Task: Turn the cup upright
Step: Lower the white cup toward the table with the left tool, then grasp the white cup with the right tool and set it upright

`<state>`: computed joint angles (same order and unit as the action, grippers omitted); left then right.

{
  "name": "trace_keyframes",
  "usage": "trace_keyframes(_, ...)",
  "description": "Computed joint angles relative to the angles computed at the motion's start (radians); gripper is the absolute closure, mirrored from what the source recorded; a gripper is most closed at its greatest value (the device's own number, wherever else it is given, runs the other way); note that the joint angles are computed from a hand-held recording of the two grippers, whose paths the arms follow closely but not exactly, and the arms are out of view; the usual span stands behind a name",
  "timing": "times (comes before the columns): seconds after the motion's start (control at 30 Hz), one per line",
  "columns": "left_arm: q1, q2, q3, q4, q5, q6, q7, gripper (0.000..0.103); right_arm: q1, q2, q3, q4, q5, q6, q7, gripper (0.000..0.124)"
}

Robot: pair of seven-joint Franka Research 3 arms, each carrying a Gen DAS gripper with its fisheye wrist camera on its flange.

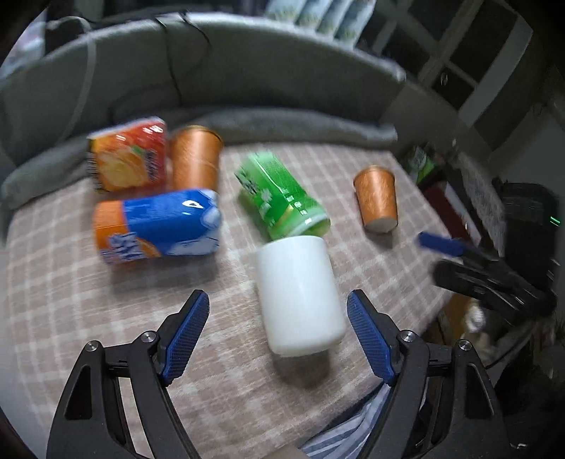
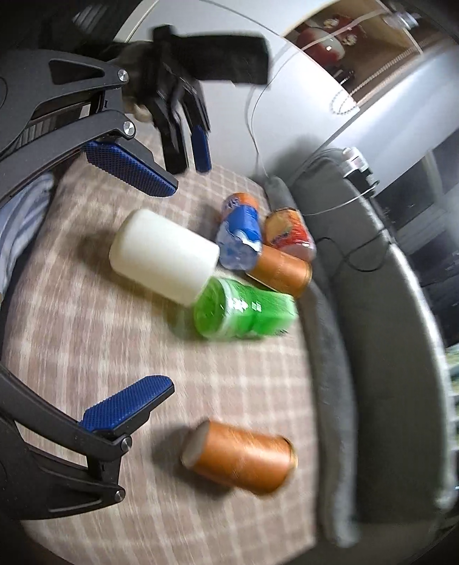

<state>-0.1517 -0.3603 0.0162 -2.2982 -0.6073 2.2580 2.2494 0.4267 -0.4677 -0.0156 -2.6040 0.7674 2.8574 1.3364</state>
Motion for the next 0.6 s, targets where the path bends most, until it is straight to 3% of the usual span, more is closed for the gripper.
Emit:
trace_keyframes(0.1, 0.006, -0.079, 0.012, -0.083, -0.015, 0.076, -0.001, 0.022, 0.032, 0.082, -0.045, 0.068, 0.07, -0.07, -0.029, 0.021)
trace_keyframes(0.23, 0.004, -0.137, 0.067, -0.153, -0.065, 0.066, -0.023, 0.022, 0.031, 0.191, -0.073, 0.156, 0.225, -0.182, -0.08, 0.023)
trace_keyframes(0.43, 0.015, -0.216, 0.089, -0.258, -0.085, 0.152, -0.075, 0.022, -0.024, 0.287, -0.022, 0.222, 0.315, -0.233, -0.09, 0.025)
trace_keyframes(0.6, 0.002, -0.27, 0.083, -0.33, -0.014, 0.245, -0.13, 0.022, -0.073, 0.335, 0.04, 0.266, 0.281, -0.236, -0.056, 0.029)
